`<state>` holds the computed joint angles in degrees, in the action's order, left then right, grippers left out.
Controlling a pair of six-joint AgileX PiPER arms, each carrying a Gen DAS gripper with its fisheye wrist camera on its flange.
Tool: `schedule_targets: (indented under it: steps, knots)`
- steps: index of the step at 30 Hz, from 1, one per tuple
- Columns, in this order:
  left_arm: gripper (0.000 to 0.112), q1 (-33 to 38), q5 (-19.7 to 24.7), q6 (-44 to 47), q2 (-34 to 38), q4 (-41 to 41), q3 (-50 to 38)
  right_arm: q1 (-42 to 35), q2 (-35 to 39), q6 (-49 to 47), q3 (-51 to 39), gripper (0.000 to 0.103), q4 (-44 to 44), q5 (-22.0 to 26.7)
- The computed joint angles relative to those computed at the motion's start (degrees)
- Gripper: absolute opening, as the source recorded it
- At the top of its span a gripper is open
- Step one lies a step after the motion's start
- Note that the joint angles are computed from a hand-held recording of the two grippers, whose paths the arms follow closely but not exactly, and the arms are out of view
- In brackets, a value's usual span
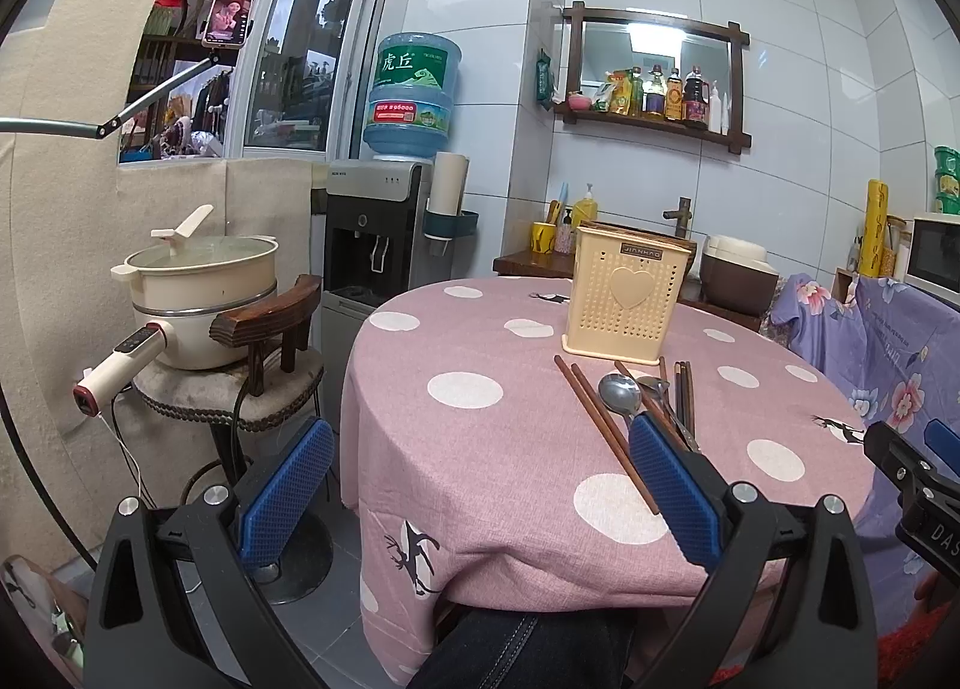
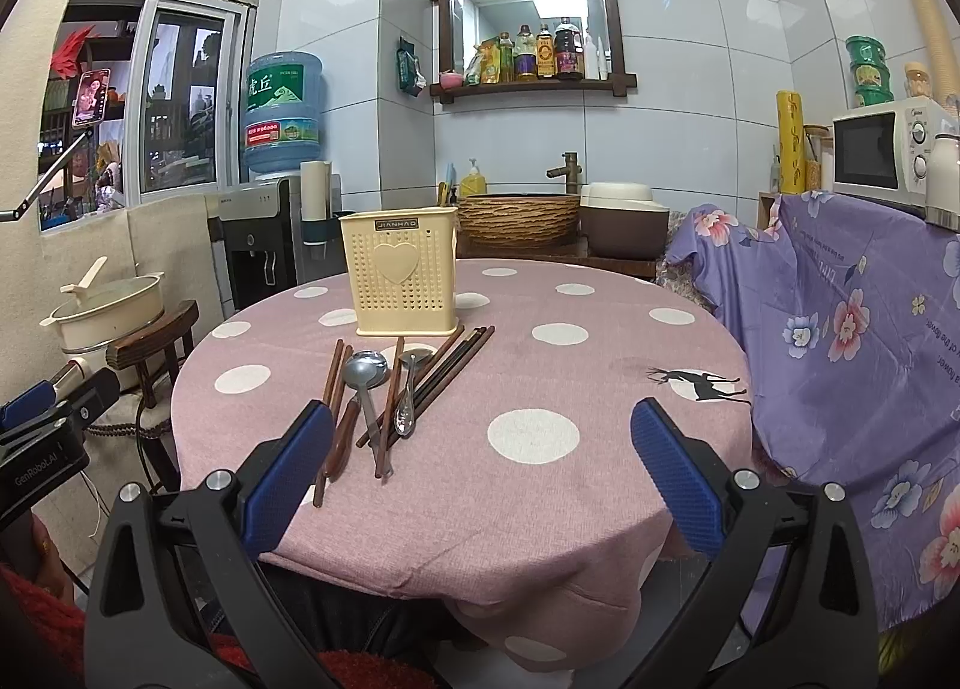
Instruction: Organize utensils
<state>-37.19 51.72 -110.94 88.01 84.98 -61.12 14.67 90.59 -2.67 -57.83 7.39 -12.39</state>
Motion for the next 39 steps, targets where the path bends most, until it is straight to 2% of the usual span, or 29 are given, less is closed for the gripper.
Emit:
schedule_targets:
  steps: [11,14,19,21,22,23,26,30,34,39]
  knots:
    - [0.098,1.07,-1.41,-2.76,0.0,1.74,2.56,-0.04,0.77,1.01,-0.74,0.098,-0.95,0.89]
    - [0.098,1.5,-2.36,-2.4,0.2,1.33,2.54,-0.1,1.43,0.72,-1.96,0.098,-0.92,2.3]
    - [0.098,2.98,-3.9,1.66,1.52,-2.24,0.49,-0.37,3.58,-6.4,-5.8,0.098,5.32,6.87]
    - [0.098,3.97,-5.25,4.5,2.4,-4.18,-0.79,-0.64,5.02,-12.95,-8.44,0.098,11.46,10.04]
    - [0.098,4.59,-5.94,6.6,2.95,-5.6,-1.96,-1.06,5.99,-13.24,-10.3,0.098,11.78,12.28]
    - [0.098,5.62,-7.36,9.38,3.63,-7.65,-3.15,-1.5,7.14,-12.18,-12.36,0.098,11.05,14.53]
    - [0.098,9.15,-11.1,18.03,5.71,-15.07,-7.74,-2.4,11.27,-1.49,-19.16,0.098,0.87,20.5]
    - [0.098,14.19,-13.91,32.24,8.97,-25.5,-15.45,-3.74,17.96,-1.22,-31.02,0.098,-0.11,29.93]
    - [0.098,18.15,-13.84,46.51,13.37,-36.32,-24.94,-4.74,25.27,-2.04,-45.0,0.098,0.25,39.9]
    - [0.098,22.41,-9.99,66.25,21.2,-54.15,-39.54,-4.91,33.99,-0.9,-62.47,0.098,-0.82,50.43]
